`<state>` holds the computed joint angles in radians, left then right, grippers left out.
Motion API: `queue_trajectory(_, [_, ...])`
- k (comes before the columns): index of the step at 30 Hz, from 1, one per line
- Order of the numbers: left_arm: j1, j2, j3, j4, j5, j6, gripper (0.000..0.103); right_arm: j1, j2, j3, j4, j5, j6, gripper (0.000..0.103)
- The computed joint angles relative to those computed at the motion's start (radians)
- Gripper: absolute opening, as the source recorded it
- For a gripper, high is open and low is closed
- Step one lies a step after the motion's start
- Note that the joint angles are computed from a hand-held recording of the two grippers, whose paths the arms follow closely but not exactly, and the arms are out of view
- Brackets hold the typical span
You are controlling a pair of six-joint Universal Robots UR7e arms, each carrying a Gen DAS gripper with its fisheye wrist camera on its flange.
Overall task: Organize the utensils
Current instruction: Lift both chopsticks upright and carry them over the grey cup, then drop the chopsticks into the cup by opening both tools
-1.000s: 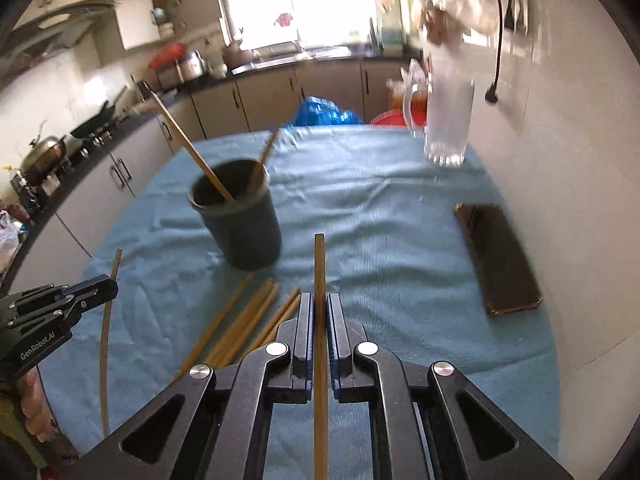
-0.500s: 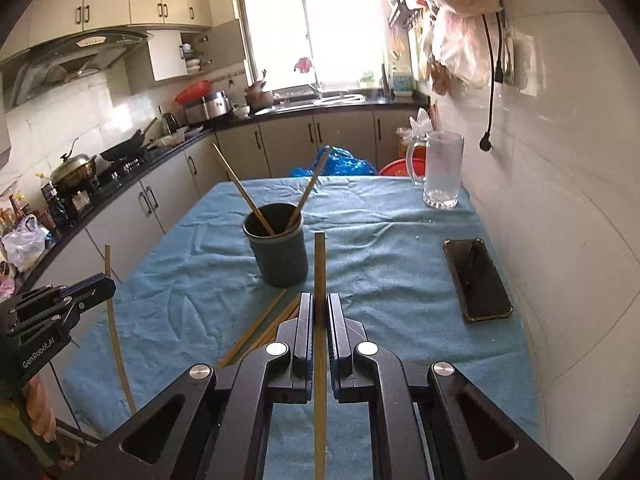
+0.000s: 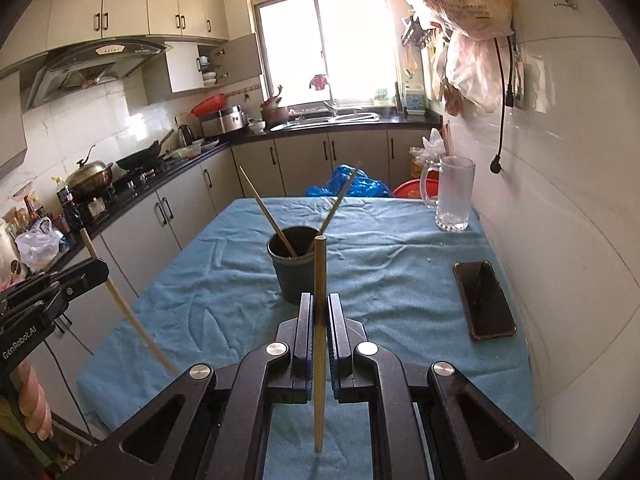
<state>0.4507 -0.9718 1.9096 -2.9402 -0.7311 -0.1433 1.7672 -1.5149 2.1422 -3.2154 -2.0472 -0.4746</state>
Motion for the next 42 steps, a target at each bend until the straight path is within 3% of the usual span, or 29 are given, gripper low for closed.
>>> queue_trajectory(14, [0.076, 0.130, -0.309, 0.023, -0.059, 0.135, 0.005, 0.043, 0.112, -0.219, 0.001, 0.062, -0.014, 0.007])
queue_trajectory(20, [0.111, 0.219, -0.482, 0.046, -0.085, 0.159, 0.005, 0.053, 0.196, -0.352, -0.026, 0.115, 0.004, 0.007])
queue_trajectory(26, [0.143, 0.319, -0.639, 0.086, -0.108, 0.192, 0.005, 0.041, 0.297, -0.467, -0.061, 0.119, 0.013, 0.007])
queue_trajectory(35, [0.209, 0.418, -0.748, 0.195, -0.103, 0.158, 0.005, -0.042, 0.384, -0.548, 0.027, 0.108, 0.088, 0.007])
queue_trajectory(42, [0.227, 0.414, -0.727, 0.195, -0.106, 0.138, 0.007, -0.097, 0.409, -0.573, 0.111, 0.107, 0.142, 0.008])
